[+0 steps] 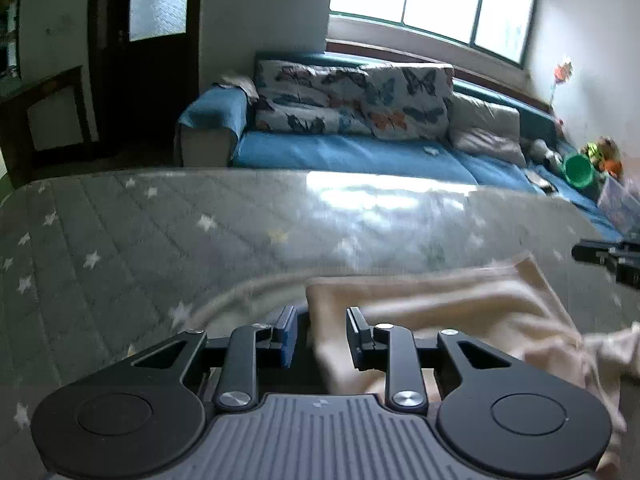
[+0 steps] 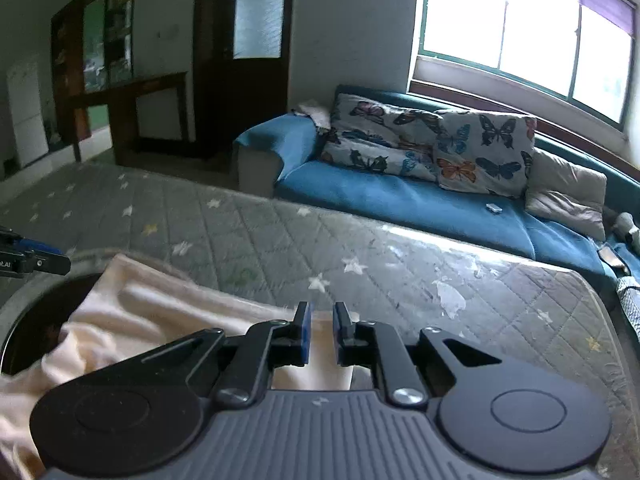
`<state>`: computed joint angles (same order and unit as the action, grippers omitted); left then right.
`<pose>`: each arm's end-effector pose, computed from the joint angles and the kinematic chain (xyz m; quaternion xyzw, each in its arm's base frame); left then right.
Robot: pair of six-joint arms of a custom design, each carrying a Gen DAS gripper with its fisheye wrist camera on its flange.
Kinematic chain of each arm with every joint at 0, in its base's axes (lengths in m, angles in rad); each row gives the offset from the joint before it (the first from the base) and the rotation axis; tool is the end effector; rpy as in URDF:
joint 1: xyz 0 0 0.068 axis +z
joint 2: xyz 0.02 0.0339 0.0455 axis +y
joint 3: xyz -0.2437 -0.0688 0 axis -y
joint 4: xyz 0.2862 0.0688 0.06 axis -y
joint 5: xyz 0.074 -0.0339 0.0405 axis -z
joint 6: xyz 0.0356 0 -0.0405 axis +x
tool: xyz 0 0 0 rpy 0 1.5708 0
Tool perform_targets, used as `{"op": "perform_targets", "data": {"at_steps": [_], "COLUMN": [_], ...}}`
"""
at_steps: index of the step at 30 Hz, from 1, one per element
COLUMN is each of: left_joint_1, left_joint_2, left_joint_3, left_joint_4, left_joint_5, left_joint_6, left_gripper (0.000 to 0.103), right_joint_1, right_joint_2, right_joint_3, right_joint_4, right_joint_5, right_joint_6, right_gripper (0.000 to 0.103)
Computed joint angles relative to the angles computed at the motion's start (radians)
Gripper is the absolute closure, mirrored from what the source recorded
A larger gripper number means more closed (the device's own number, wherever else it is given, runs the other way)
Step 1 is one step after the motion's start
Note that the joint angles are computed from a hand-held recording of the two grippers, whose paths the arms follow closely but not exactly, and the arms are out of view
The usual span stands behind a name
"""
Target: Fold clothes
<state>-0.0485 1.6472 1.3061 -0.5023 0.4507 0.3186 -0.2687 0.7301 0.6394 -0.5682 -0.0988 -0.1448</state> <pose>0.3977 -0.0348 0.2381 0.2444 0.8811 -0.1602 0.3717 0.2086 -0.0538 0.2429 0.0338 0.8964 -0.0469 0.4395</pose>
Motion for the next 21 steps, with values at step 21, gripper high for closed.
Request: {"op": "perform_targets", "data": {"at_steps": [21], "left_joint_1": [0.412], "left_joint_2": [-0.491], "left_joint_3": [-0.437], "left_joint_4": [-0.387], "left_joint_5": [0.264], "left_joint_6": [0.761], "left_gripper": [0.042], "right_joint_1": [0.488], "right_joint_2": [-0.621], "right_joint_3": [-0.14], "right_joint_4": [-0.604], "right_joint_5": [0.085], "right_joint_6": [0.156], "right_gripper": [0.085]}}
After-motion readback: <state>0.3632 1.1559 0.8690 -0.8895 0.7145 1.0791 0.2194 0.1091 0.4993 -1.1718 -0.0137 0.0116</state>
